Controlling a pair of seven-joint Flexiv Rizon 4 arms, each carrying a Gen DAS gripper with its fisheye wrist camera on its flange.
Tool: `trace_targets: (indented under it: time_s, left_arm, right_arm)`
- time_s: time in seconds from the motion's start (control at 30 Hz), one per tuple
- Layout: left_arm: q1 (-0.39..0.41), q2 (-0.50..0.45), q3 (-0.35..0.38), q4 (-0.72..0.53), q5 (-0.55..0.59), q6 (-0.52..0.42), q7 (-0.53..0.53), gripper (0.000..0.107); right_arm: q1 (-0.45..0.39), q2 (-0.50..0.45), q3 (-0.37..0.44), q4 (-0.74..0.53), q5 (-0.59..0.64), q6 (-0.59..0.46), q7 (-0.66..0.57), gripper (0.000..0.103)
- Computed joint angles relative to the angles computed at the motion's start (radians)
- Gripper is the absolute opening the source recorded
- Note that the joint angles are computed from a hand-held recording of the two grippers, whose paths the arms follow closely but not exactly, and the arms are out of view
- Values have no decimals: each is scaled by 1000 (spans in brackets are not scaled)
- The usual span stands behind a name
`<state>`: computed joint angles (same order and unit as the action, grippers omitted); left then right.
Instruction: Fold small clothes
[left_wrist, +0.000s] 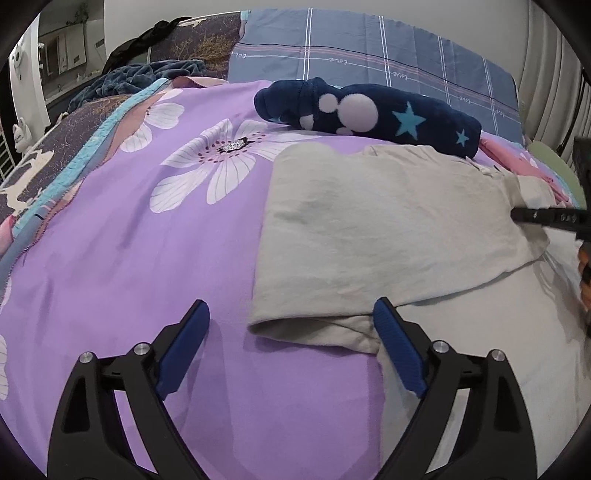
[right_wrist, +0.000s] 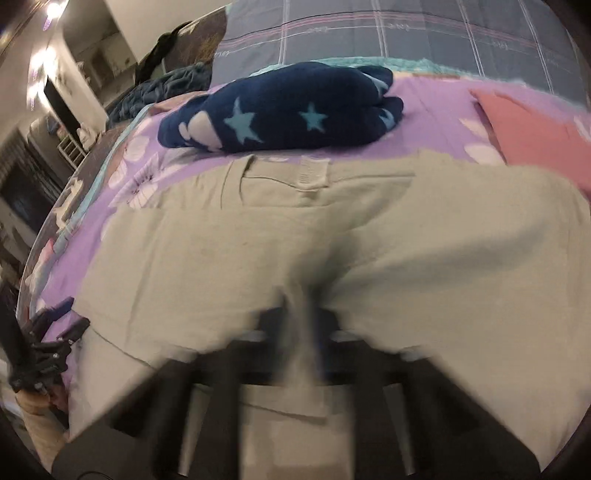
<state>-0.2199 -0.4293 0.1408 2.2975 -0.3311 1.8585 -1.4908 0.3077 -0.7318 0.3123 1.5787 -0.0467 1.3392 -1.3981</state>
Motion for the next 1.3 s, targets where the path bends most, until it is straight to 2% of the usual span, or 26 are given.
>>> trace_targets:
  time_s: [0.07,0.1,0.2,0.3,0.37,0.4,0.5,0.6,0.67,0.73,0.8,0.87,0.9,0.93,0.97,1.0,1.07,1.13,1.2,1.23,1.3]
  left_arm:
    - [-46,-6,40,-5,-16,0,12,90]
    - [-92,-13,80,-11,-36,-4,23,90]
    - [-174,-27,149,-21,-80,-9,49,90]
    - [-223,-36,187,-25,-115,-11,72,90]
    - [-244,-41,202,-26,-134,-10,85,90]
    - [-251,-42,205,-27,-142,-8,90,90]
    - [-285,-48,226,-26,-170,4,115,90]
    - [-318,-53,243,-25,-206,15,145,90]
    - [-308,-49,227,-20,-220,21,157,90]
    - [-275,-36,190,-9,-217,37,162,90]
    - [-180,-9,101,15,-163,76,150,81]
    - [-63,12,-3,33,-80,104,125,75]
    - [-17,17,-45,37,-43,114,114,70]
    - [44,23,-91,37,40,117,81,67]
    - [77,22,-127,39,58,124,88,62]
    - [84,20,-134,34,76,123,86,56]
    - [97,15,-149,23,112,105,91,45]
    - [120,11,-172,16,144,88,84,33]
    - [93,5,-147,9,139,77,88,24]
    - [91,5,-144,9,141,77,86,23]
    - [138,9,-179,17,170,85,62,20]
  right_arm:
    - [-42,20,55,15,58,55,-43,3]
    - [-30,47,46,16,165,76,-123,3]
    - [-58,133,66,45,329,117,-239,3]
    - [-22,210,-25,115,306,169,-180,3]
    - [32,239,-131,148,300,167,-140,3]
    - [46,238,-174,159,288,155,-102,3]
    - [44,210,-213,145,300,78,-48,3]
    - [69,167,-271,147,249,27,32,6]
    - [123,161,-345,159,219,-2,98,12]
    - [177,163,-425,189,152,-9,210,22]
    - [218,172,-485,222,89,18,299,33]
    - [276,187,-564,281,-99,110,460,33]
    - [276,184,-559,277,-166,154,468,33]
    - [260,186,-522,258,-199,154,440,33]
    - [232,182,-452,216,-185,132,354,35]
    - [217,165,-370,147,-152,86,232,39]
    - [189,119,-229,1,-63,-39,-10,39]
    - [215,59,-170,-120,-86,-129,-115,39]
    - [224,-24,-96,-278,-99,-261,-197,39]
    - [209,-85,-16,-359,-162,-318,-194,39]
    - [194,-213,131,-522,-339,-449,-183,40]
